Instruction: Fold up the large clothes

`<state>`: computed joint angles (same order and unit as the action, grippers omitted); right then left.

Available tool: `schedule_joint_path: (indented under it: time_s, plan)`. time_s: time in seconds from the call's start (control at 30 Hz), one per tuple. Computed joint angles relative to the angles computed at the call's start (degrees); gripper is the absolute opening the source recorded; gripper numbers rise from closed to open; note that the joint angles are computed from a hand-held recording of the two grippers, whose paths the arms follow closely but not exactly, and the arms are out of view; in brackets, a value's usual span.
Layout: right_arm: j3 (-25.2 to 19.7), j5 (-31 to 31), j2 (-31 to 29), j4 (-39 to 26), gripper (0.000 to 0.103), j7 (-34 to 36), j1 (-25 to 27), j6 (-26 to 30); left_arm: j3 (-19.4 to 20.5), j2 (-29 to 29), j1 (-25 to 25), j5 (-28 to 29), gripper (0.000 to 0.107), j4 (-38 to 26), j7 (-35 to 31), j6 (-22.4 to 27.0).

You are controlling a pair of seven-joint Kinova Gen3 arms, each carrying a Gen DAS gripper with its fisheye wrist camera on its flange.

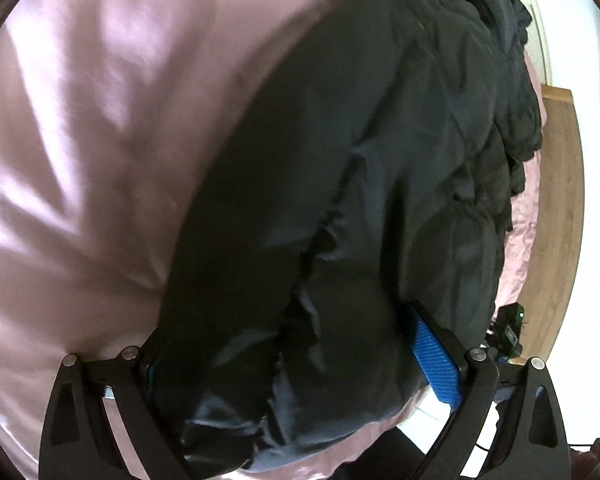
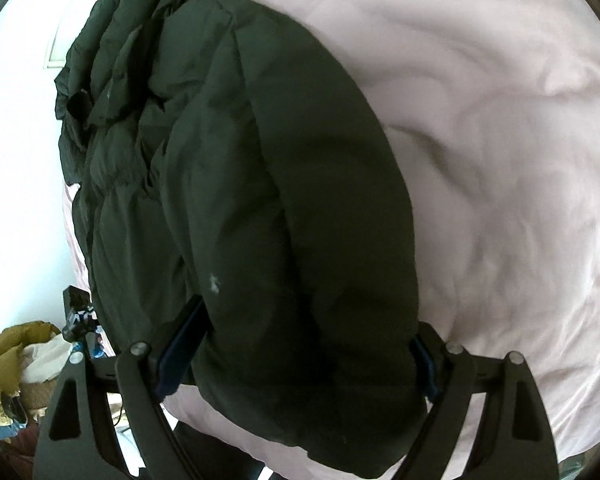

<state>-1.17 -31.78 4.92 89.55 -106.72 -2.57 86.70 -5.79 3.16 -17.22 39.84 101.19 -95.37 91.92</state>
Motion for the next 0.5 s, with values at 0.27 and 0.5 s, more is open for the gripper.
schedule_joint_path:
  time_s: [0.27,0.5]
  plan:
    - [-0.01,-0.42,0.49,-0.47,0.086,-0.15,-0.01,0.17,0.08,-1.81,0.95,1.65,0.088,1.55,0.45,0.39]
    - [0.65,-1.87,0.62,0.23,0.075,2.41,1.68,1.15,-0.47,-2.66,0.81,1.92,0.079,2.44,1.18,0.71]
